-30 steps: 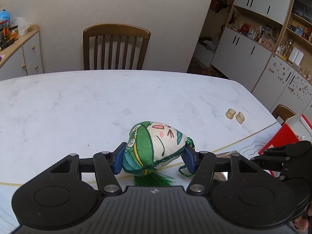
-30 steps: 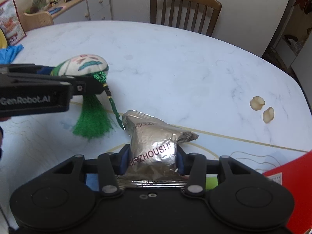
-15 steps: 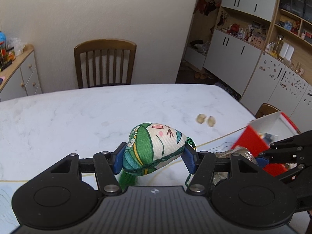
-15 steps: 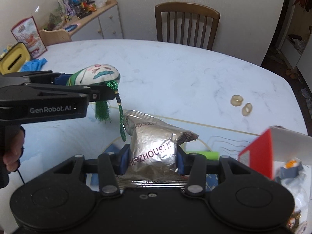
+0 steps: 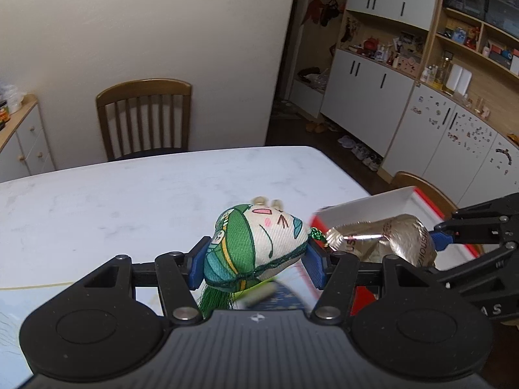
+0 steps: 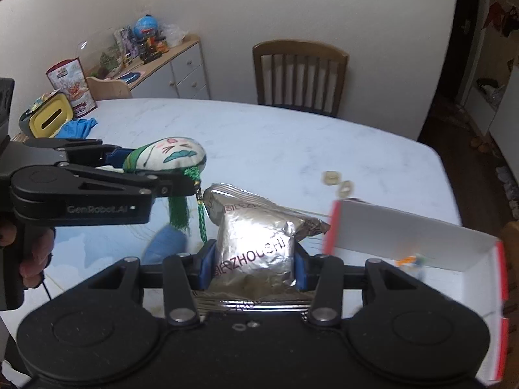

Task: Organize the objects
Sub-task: 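Lift the green sachet with the left tool while the right tool carries the foil bag toward the shoebox, then lower the sachet and foil bag into the shoebox and open both tools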

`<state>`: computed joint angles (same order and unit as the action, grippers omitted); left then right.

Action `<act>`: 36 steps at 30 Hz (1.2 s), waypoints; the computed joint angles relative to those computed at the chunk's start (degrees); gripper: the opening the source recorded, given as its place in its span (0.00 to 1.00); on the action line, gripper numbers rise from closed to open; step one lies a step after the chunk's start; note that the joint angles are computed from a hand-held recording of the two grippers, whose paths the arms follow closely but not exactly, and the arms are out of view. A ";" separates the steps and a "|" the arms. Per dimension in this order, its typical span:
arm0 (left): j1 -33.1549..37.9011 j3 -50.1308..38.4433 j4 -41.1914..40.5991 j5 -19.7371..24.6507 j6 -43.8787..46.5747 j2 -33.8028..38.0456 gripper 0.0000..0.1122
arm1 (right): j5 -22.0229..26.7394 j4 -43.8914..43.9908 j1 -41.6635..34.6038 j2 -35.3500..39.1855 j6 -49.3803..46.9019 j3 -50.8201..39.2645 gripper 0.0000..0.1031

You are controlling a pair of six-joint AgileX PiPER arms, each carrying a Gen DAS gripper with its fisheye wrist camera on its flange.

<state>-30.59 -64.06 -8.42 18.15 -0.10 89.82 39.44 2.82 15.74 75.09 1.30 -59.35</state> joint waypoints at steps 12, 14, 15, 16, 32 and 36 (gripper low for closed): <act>-16.54 -10.97 24.75 4.25 -31.09 8.83 0.53 | 4.16 23.07 -28.34 -6.70 -34.94 6.60 0.44; -18.44 -12.98 26.31 5.14 -33.02 10.68 0.53 | 5.34 26.22 -33.26 -6.27 -40.16 6.87 0.44; -19.31 -13.77 26.63 5.54 -33.57 11.44 0.53 | 5.86 27.28 -35.49 -5.87 -42.10 6.85 0.44; -19.98 -14.68 26.73 5.94 -33.78 12.36 0.53 | 6.43 28.43 -37.73 -5.45 -44.15 6.86 0.44; -26.13 -31.08 24.61 17.33 -31.20 27.63 0.53 | 9.02 34.01 -52.96 5.74 -60.14 3.15 0.44; -26.96 -36.35 23.08 20.73 -28.57 31.74 0.53 | 8.94 33.46 -52.59 8.28 -61.49 2.77 0.44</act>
<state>-57.55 -100.41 14.66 38.88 -28.67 121.56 48.39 36.28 -36.86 83.36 -60.19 -56.58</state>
